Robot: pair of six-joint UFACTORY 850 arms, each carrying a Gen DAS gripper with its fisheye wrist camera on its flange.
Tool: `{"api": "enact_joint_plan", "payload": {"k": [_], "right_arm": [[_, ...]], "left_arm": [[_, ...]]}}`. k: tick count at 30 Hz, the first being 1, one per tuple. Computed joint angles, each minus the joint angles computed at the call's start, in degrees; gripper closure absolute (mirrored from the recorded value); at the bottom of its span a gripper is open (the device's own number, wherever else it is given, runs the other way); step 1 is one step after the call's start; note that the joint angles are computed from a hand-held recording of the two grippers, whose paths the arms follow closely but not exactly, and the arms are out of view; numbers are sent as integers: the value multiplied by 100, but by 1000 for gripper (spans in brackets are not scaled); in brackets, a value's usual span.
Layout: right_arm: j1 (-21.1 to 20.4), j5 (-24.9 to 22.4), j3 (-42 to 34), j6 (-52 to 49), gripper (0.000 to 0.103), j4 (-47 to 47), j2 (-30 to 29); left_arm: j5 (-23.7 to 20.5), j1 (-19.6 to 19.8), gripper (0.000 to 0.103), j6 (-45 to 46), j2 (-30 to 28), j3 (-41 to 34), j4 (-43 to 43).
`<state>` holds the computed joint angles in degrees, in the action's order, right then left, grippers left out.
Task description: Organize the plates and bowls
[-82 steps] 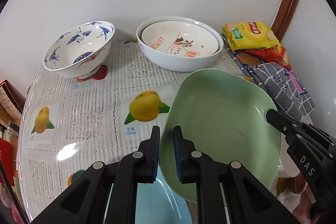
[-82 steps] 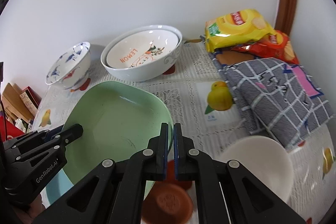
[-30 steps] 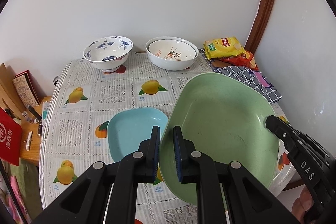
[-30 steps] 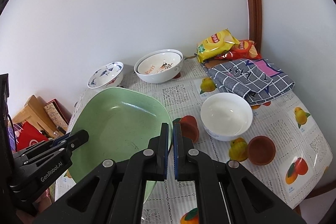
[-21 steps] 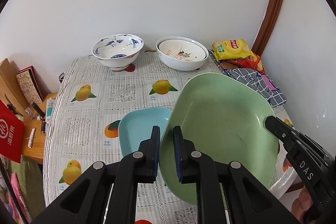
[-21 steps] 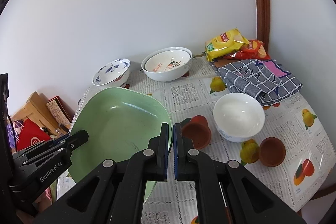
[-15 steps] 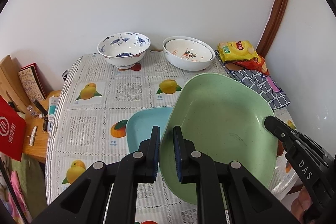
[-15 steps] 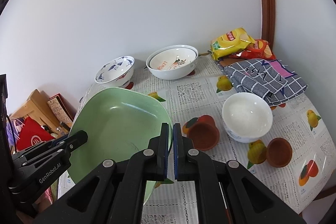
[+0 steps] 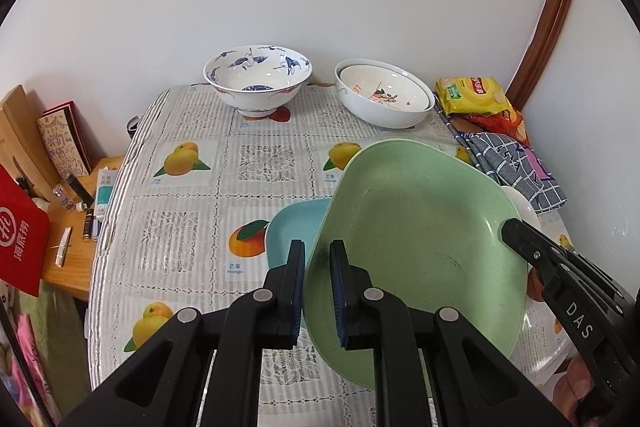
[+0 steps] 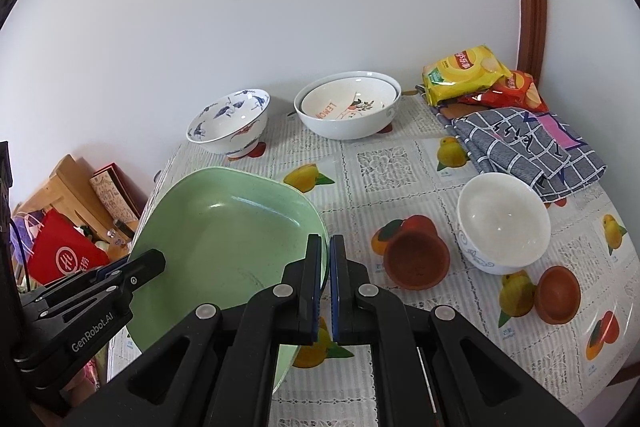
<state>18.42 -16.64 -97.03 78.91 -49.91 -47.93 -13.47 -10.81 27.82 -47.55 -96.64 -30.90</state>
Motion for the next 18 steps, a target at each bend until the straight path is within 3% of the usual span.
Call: {"api": "enact_joint_plan", "payload": {"k": [18], "right_arm": [[6, -177, -822, -1601, 99, 1449, -597]], "left_arm": [[-238, 108, 90, -983, -397, -443, 830]]}}
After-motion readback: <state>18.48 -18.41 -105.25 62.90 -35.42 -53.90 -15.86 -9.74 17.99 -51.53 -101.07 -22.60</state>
